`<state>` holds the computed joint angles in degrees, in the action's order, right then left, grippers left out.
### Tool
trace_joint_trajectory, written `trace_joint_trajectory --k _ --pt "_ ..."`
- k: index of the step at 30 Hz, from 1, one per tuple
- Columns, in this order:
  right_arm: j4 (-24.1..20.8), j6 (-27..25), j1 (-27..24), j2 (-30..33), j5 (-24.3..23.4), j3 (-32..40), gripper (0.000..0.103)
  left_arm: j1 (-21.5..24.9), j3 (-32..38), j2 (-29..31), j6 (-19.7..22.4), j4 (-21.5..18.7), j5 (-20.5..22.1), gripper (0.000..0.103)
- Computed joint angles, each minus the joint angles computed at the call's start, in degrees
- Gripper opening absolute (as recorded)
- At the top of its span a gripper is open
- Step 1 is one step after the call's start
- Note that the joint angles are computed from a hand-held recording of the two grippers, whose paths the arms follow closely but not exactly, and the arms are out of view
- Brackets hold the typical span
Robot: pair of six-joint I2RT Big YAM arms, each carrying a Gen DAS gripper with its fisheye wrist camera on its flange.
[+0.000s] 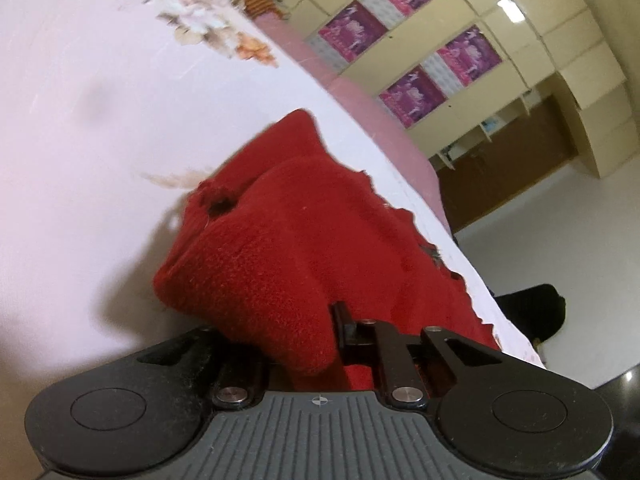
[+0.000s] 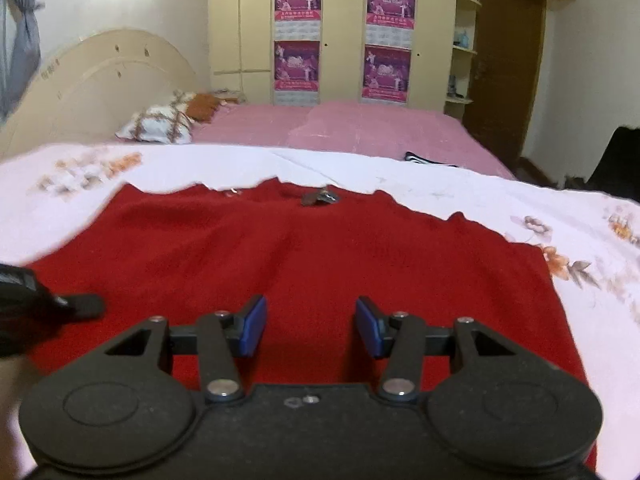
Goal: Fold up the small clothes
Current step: 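Lift the held side across the sweater with the left tool and release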
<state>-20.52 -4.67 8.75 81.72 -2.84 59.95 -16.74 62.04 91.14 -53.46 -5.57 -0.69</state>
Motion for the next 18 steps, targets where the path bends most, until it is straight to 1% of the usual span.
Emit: trace_joint_trajectory --k 2,5,7,8,9,10,11,13,15,17,18 --pt "5.17 -3.91 0.78 -0.64 1.62 -2.86 0.05 -0.49 0.17 -1.15 4.05 0.03 -1.28 0.01" --pt "3.08 -2.09 0.15 -0.47 0.37 -1.58 0.05 -1.59 1.14 -2.45 9.77 0.37 -2.48 0.01" --pt "5.27 -3.13 0.12 -0.94 0.32 -3.01 0.05 -2.49 2.96 -2.75 14.36 -0.17 -2.66 0.01" --pt "5.25 -3.85 0.19 -1.17 0.43 -3.14 0.049 -3.33 4.51 -2.44 17.55 -0.39 -2.46 0.01" --pt "3.3 -3.1 -0.37 -1.4 -0.53 -2.18 0.048 -3.93 5.36 -2.51 19.81 -0.62 -2.12 0.01" --pt "2.28 -0.47 -1.65 -2.01 -2.42 -1.63 0.046 -4.87 7.26 -1.83 22.47 -1.08 -1.36 0.01" --pt "2.75 2.06 -2.97 -3.04 -3.11 -1.96 0.047 -5.77 8.9 -1.2 24.81 -1.55 -0.57 0.01" --pt "2.31 4.21 -6.1 -5.04 -4.12 -2.55 0.047 -7.86 13.13 1.03 29.18 -3.14 1.06 0.01" --pt "0.79 5.84 -10.02 -6.81 -5.52 -3.05 0.048 -9.71 17.01 3.56 31.44 -5.06 3.44 0.01" --pt "-0.75 7.23 -13.86 -8.18 -6.26 -3.7 0.049 -11.9 21.09 6.95 34.11 -7.78 5.81 0.01" --pt "-1.85 7.75 -16.17 -8.8 -7.1 -4.1 0.049 -12.75 22.59 8.22 35.35 -9.32 6.35 0.01"
